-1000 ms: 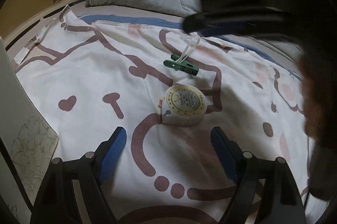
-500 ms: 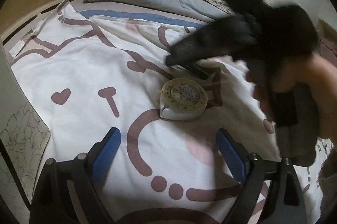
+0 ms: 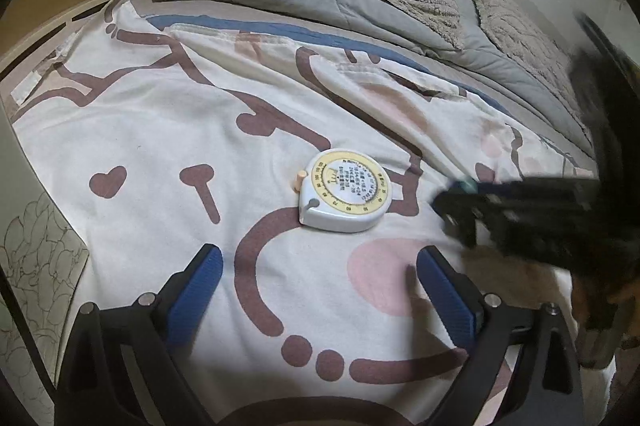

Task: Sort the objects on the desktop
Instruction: 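Close the left tool on the round tape measure while the right tool lifts the peg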

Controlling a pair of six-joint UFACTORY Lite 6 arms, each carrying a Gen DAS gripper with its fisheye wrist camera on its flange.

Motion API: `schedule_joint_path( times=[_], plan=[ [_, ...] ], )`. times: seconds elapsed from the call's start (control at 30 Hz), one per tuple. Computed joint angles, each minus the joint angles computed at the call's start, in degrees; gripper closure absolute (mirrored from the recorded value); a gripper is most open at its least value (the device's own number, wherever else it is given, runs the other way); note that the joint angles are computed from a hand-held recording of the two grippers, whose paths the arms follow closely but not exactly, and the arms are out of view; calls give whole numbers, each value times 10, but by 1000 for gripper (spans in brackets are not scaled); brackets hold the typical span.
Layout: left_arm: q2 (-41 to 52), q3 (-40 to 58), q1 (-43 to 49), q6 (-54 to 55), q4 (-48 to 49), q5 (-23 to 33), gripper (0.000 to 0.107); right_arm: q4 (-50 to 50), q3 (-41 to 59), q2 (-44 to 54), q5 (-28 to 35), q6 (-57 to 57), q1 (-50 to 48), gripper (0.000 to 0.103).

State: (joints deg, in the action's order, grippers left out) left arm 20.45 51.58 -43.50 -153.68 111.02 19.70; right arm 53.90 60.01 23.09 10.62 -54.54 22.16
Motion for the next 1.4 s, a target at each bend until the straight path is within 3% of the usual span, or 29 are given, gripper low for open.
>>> schedule_joint_path(
  times=[0.2,0.3,0.53,0.7,0.83,0.9,1.0,1.2,1.27,1.4],
  plan=[
    [3,5,10,-8,14,-8,8,205,-133,-101,17,-236,-37,85],
    [2,8,11,-4,10,-10,8,242,-187,-147,21,-275,-43,85],
    [25,55,16,121,-91,-20,10,389,-304,-240,41,-422,-48,85],
    [45,90,29,195,-153,-26,11,556,-360,-258,105,-583,-85,85],
    [66,119,37,249,-196,-32,11,574,-367,-258,127,-604,-94,79],
    [77,134,34,287,-223,-30,14,572,-375,-268,134,-610,-90,64],
    [93,158,22,361,-276,-16,28,551,-375,-281,131,-593,-73,50],
    [109,181,5,422,-312,0,52,429,-367,-334,144,-454,-52,48],
    [110,181,4,418,-306,-1,52,381,-374,-366,155,-399,-55,47],
    [111,180,1,404,-285,0,54,276,-402,-448,160,-275,-62,36]
  ],
)
